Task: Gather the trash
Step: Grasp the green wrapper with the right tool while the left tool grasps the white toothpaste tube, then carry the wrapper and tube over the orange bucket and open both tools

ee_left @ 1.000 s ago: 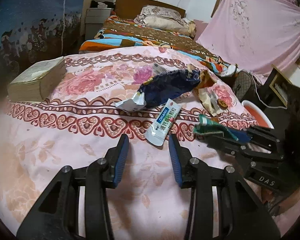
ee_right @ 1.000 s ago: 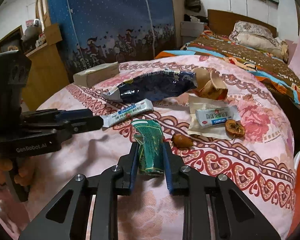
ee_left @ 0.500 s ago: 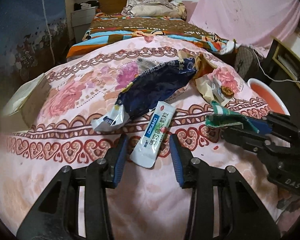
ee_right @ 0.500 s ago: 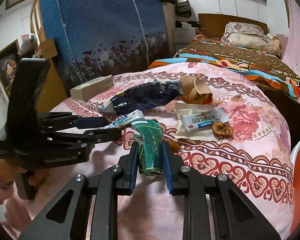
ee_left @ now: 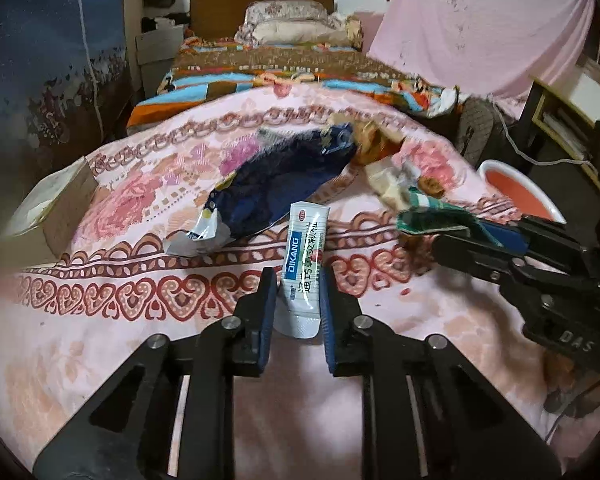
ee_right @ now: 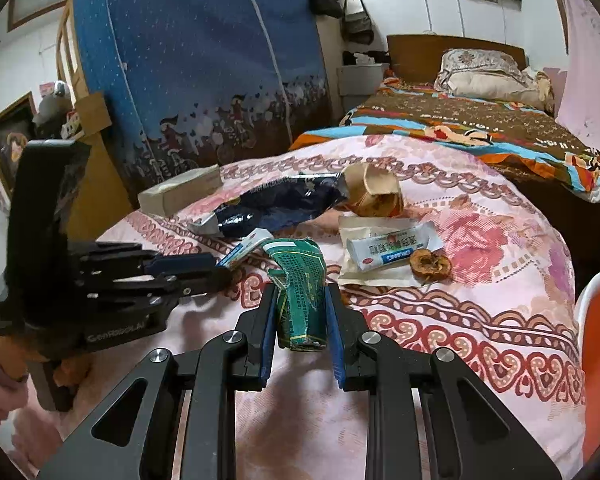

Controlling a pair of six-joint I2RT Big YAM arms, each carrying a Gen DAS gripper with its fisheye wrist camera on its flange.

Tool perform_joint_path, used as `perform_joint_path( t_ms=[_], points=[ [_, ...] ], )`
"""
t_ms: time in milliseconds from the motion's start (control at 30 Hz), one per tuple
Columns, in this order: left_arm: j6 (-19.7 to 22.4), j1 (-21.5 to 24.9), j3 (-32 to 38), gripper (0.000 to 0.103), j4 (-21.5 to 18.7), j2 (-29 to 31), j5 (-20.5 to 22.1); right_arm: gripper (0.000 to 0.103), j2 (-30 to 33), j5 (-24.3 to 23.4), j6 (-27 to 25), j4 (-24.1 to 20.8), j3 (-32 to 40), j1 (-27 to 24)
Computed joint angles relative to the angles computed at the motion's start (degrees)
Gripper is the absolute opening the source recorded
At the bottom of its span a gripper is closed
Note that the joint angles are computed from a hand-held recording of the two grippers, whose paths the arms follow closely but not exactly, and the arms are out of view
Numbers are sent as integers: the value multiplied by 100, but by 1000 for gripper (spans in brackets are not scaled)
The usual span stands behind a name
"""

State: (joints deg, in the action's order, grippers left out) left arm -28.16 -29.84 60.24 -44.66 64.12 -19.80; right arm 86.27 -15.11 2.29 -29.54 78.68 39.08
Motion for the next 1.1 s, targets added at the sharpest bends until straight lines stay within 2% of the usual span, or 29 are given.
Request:
perform_joint_path(
  t_ms=[100, 233, 367, 533, 667, 767, 833, 967, 1100],
  points=[
    [-59, -176, -102, 6, 278, -167, -281, 21, -198, 62, 87, 399, -259, -35],
    [-122, -414, -270, 6, 838, -429, -727, 21, -631, 307, 264, 1323, -783, -51],
    [109, -728, -386, 6, 1532, -591, -1295, 21, -957, 577, 307, 2159, -1179, -62],
    [888, -1115, -448, 6, 2551, -624, -1928, 21, -1221, 986, 340, 3061, -1503, -100],
    [1816, -1392, -410, 6, 3467, -504, -2249, 21, -1408, 1408, 353, 3691, -1749, -184],
    [2369, -1517, -329, 6, 3955, -358, -2252, 21, -1522, 1710, 344, 4045, -1902, -259],
    [2548, -1531, -248, 6, 4117, -243, -2128, 21, -1595, 1855, 363, 4216, -1995, -341],
    [2685, -1539, -66, 6, 4251, -18, -1826, 21, -1695, 2102, 527, 4415, -2115, -502],
    [2750, -1580, 139, 6, 4240, 194, -1522, 21, -1785, 2374, 729, 4404, -2191, -676]
  ],
)
